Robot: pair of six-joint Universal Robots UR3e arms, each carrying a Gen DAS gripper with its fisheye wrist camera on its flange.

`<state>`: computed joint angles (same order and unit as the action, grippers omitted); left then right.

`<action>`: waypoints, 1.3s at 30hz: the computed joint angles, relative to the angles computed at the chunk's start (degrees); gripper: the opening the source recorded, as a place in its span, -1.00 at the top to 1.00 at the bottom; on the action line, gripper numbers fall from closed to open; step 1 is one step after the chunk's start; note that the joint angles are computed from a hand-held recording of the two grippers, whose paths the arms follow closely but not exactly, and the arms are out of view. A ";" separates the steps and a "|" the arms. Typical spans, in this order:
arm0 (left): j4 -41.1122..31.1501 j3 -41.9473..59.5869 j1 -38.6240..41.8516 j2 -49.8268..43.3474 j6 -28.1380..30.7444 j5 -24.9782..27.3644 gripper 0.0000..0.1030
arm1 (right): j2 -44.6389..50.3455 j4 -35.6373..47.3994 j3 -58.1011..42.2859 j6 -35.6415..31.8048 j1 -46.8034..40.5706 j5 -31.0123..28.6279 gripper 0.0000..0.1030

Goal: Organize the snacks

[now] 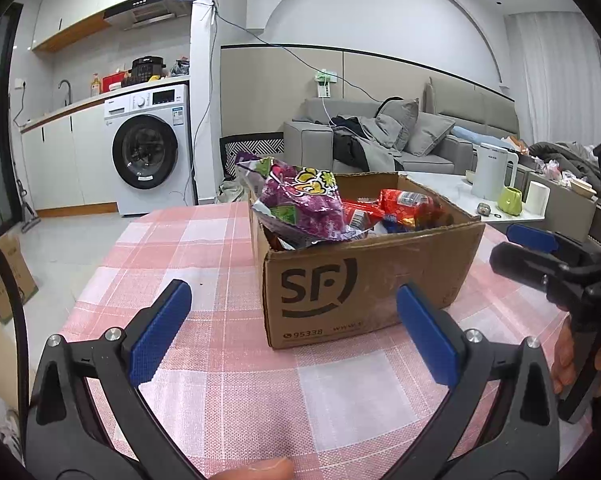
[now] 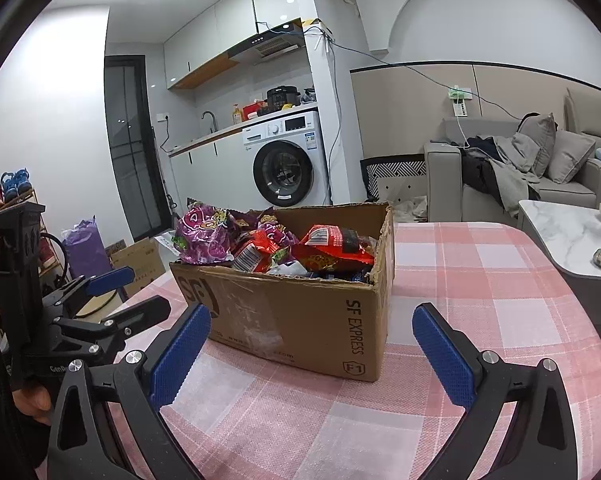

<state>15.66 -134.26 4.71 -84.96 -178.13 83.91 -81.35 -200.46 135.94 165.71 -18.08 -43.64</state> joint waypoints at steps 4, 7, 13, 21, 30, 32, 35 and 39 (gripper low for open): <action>0.41 0.28 -1.17 -0.61 -0.07 1.31 -0.99 | -0.17 -1.78 0.73 0.17 0.47 -0.89 -0.99; 0.95 -0.01 -1.20 -0.66 -0.40 1.34 -0.99 | -0.11 -3.33 1.34 -0.20 0.75 -1.14 -0.99; 1.17 -0.10 -1.23 -0.75 -0.45 1.38 -0.99 | -0.14 -3.42 1.24 -1.14 1.77 -2.38 -0.99; 1.46 -0.08 -1.24 -0.97 -0.49 1.37 -0.99 | -0.16 -3.67 1.54 -0.78 1.43 -2.06 -0.99; 1.68 -0.17 -1.16 -1.05 -0.41 1.28 -0.99 | -0.29 -3.56 1.60 -0.83 1.49 -2.12 -0.99; 1.96 -0.08 -1.22 -1.37 -0.41 1.28 -0.99 | -0.34 -3.52 1.63 -0.88 1.45 -2.09 -0.99; 1.88 -0.15 -1.20 -1.25 -0.46 1.32 -0.99 | -0.30 -3.51 1.59 -0.89 1.46 -2.08 -0.99; 1.93 -0.26 -1.15 -1.17 -0.43 1.25 -0.99 | -0.28 -3.60 1.61 -0.83 1.50 -2.12 -0.99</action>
<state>17.59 -134.52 3.56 -86.13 -178.57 85.16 -81.63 -204.06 137.55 164.88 -16.58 -45.76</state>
